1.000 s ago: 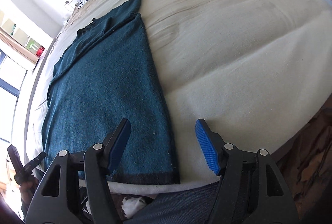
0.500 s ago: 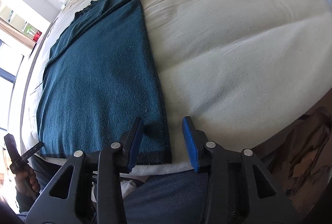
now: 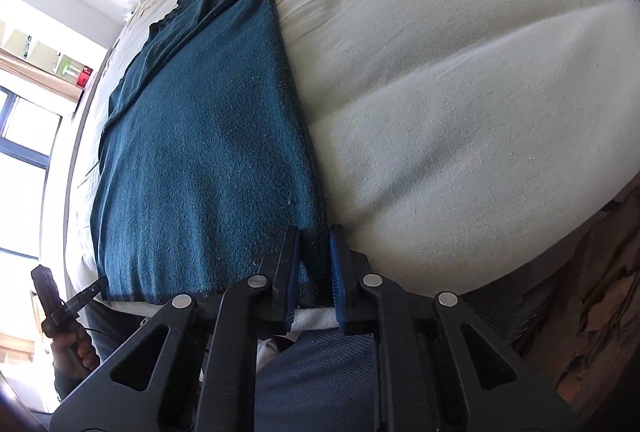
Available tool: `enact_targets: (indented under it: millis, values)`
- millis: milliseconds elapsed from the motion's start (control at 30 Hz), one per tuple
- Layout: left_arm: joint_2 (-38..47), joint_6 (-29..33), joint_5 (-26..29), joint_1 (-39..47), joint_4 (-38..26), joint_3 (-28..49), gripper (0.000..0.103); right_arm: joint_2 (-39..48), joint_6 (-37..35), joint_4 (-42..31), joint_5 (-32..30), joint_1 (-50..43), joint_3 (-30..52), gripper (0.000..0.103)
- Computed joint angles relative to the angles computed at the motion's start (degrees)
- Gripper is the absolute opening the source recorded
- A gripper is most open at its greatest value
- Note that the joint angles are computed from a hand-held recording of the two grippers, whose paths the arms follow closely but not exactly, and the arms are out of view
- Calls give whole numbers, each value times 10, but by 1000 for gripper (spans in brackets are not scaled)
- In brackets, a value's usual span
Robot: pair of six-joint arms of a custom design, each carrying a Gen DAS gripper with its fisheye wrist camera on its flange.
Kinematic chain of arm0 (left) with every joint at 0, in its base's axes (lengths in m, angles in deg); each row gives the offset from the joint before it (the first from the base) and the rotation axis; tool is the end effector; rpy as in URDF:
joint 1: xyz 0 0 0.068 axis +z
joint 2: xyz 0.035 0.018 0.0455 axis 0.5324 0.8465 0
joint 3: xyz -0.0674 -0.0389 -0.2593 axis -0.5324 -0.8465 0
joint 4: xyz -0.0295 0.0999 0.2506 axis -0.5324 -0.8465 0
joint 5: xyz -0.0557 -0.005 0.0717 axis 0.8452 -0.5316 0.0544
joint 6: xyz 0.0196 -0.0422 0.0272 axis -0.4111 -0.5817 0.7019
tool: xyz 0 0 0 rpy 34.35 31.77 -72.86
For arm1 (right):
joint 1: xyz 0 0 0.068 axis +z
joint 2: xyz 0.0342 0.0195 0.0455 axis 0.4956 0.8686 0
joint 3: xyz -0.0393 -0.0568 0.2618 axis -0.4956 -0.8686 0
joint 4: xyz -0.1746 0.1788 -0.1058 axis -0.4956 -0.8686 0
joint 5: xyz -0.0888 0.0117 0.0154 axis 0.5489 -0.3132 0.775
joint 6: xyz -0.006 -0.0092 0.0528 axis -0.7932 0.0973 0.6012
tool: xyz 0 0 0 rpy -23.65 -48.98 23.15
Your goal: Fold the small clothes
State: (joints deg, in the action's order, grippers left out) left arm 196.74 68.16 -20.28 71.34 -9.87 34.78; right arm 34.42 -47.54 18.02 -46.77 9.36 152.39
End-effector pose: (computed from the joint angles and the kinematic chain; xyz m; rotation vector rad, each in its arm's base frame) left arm 0.2438 0.1793 0.0331 -0.4882 2.6941 -0.4133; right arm 0.3638 -0.1166 0.0658 0.1087 2.8101 0.6396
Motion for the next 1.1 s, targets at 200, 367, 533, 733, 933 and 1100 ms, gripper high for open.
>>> enact_targets:
  millis: [200,367,533,733,933,1100]
  values:
    - [-21,7,-9,-9,9,-20,7,-24,-6,20,3,1,-28,6]
    - [-32,5,12,2,0,-24,6,-34,-7,24,-2,-4,-37,6]
    - [-50,5,50,23,-30,-20,6,-67,-8,22,-17,-6,-55,6]
    - [-83,8,100,37,-65,-13,6,-106,6,9,-48,-5,-63,6]
    - [-87,-4,159,61,-92,7,6,-113,30,0,-80,-8,-54,6]
    - [-74,-12,207,86,-121,37,6,-109,61,3,-126,-22,-45,6]
